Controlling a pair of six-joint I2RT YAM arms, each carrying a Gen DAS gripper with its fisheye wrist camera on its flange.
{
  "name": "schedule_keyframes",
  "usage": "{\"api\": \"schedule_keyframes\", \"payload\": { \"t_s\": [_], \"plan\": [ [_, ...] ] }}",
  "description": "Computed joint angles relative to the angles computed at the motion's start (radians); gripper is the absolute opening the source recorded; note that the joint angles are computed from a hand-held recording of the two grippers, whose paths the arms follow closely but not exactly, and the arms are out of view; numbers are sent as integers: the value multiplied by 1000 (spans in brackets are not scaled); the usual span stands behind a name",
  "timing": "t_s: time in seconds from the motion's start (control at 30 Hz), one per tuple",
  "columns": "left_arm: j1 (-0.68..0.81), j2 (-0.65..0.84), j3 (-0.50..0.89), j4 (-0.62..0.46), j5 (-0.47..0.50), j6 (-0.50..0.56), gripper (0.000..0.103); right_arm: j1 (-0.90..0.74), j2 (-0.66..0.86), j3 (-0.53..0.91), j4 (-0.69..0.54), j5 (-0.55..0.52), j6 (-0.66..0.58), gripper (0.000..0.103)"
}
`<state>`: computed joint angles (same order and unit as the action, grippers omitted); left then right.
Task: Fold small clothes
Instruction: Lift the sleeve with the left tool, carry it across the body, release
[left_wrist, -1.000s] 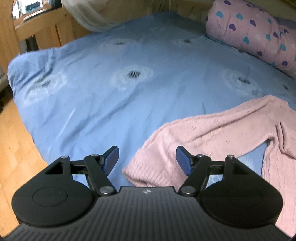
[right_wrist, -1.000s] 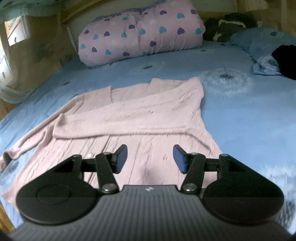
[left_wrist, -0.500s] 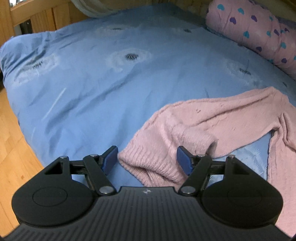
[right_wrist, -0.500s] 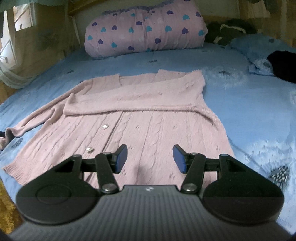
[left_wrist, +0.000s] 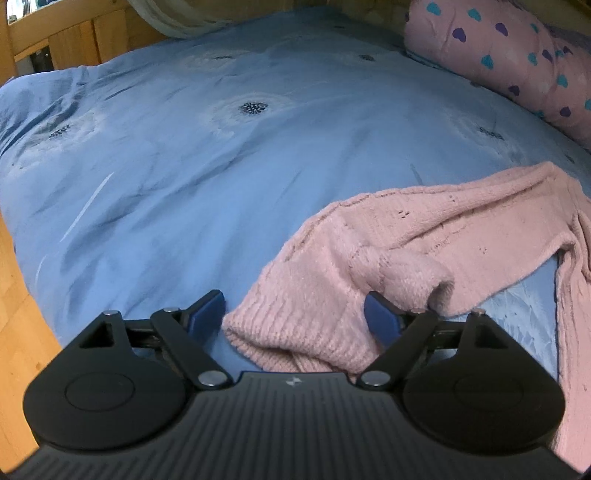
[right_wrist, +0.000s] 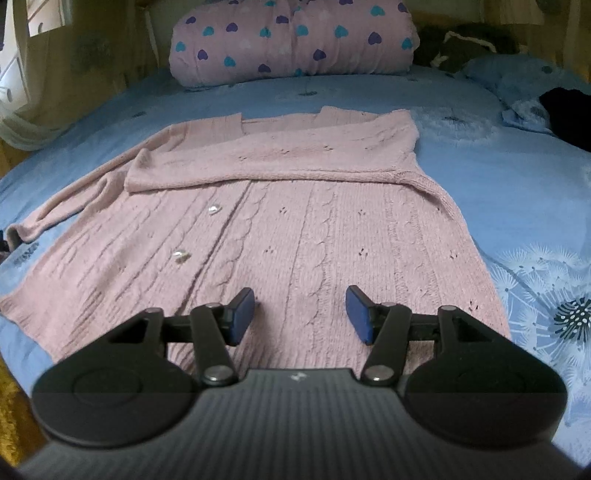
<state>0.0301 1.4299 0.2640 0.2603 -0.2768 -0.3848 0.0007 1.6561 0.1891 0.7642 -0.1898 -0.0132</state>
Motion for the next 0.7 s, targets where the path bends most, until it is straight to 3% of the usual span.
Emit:
{"api": "schedule_keyframes", "payload": {
  "t_s": [0.1, 0.17, 0.2, 0.23, 0.3, 0.47, 0.7],
  "plan": [
    [-6, 18, -4, 33, -9, 3, 84, 1, 5, -3, 10, 1, -2, 57],
    [-6, -3, -23, 52, 0, 6, 66, -2, 12, -2, 17, -2, 4, 57],
    [-1, -24, -34, 56, 10, 8, 48, -1, 13, -3, 20, -2, 7, 57],
    [12, -43, -38, 50, 28, 4, 37, -1, 13, -3, 22, -2, 9, 57],
    [37, -72, -35, 26, 49, -24, 30, -2, 14, -1, 21, -5, 11, 57],
    [89, -203, -6, -59, 104, -21, 27, -20, -3, -4, 12, -30, 16, 57],
    [88, -428, 158, -283, 128, 31, 26, -52, -15, 1, 5, -69, 25, 57]
  ]
}}
